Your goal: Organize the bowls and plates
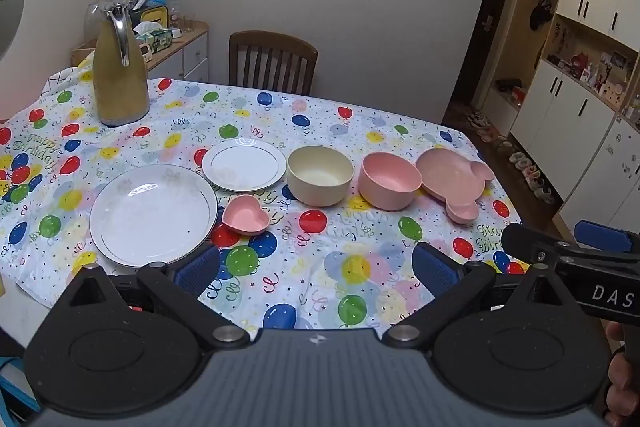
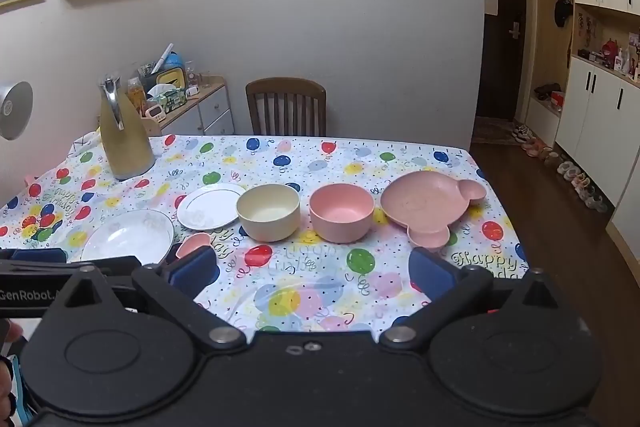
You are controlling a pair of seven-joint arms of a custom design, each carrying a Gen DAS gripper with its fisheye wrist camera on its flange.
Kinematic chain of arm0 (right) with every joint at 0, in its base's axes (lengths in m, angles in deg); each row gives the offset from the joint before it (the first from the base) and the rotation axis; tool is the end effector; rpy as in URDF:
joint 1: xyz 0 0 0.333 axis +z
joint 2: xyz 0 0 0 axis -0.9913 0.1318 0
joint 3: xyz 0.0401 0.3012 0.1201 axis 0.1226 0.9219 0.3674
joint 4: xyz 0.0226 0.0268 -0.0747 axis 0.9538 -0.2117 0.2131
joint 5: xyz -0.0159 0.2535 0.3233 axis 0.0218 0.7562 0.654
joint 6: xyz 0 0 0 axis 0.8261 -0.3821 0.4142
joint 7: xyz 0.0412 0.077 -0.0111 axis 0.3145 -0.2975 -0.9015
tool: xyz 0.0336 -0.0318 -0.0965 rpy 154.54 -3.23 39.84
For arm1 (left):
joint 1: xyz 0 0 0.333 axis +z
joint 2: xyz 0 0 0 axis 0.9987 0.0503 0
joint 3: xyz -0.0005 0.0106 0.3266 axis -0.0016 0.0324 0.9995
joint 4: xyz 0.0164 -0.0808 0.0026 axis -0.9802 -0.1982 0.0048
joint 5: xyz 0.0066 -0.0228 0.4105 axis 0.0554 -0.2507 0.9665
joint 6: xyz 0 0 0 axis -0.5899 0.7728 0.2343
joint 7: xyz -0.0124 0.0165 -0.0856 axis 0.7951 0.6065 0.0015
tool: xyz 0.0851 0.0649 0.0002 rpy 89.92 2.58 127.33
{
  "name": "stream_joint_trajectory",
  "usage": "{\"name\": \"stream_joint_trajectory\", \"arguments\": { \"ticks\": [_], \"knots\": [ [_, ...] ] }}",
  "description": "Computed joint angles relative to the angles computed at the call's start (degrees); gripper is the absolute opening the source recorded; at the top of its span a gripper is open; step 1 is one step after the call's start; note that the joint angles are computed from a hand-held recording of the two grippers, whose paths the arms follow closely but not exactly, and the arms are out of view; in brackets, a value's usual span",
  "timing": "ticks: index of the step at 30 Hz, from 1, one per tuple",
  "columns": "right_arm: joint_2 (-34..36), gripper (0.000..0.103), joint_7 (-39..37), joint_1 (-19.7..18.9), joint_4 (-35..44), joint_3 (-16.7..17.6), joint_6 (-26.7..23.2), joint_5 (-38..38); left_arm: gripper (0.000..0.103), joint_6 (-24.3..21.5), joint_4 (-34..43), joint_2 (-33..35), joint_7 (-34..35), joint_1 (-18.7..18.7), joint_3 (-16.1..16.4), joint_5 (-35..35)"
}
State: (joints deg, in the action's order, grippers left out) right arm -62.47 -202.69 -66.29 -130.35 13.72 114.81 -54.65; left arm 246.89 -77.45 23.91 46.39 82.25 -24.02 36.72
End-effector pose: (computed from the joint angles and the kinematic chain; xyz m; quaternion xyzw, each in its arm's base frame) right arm 0.6058 0.2051 0.4908 -0.5007 0.7161 -0.3787 0.3052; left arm 0.7032 -0.2020 0.4922 -0.4946 0.7543 -0.3988 0.1654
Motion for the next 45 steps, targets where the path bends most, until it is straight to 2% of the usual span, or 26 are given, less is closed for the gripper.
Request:
{"name": "stream_joint_trajectory", "arguments": {
  "ticks": [5,7,28,30,45],
  "knots": [
    [-0.44,0.103,-0.47,0.13,-0.24,0.22,-0.35,1.23,0.103,1.29,-2.02,-1.0,1.15,0.16,-0.66,-1.08],
    [-0.69,0.103,-0.03,0.08,-0.59,0.2,-0.07,0.95,0.103,-0.1,-1.06,-0.77,1.18,0.57,-0.59,-1.4],
    [-1.91,0.103,0.24,0.2,-1.48,1.22,-2.05,1.04,0.103,-0.24,-1.92,-1.69,2.88,0.79,-0.54,-3.25],
    [-2.1,0.103,0.27,0.2,-1.69,1.25,-2.09,0.8,0.103,-0.03,-3.85,-3.44,4.85,2.0,-1.46,-5.46],
    [-1.99,0.103,-0.56,0.62,-0.91,1.65,-3.21,0.76,0.103,-0.73,-4.23,-4.6,6.05,1.45,-0.22,-7.27]
  ]
}}
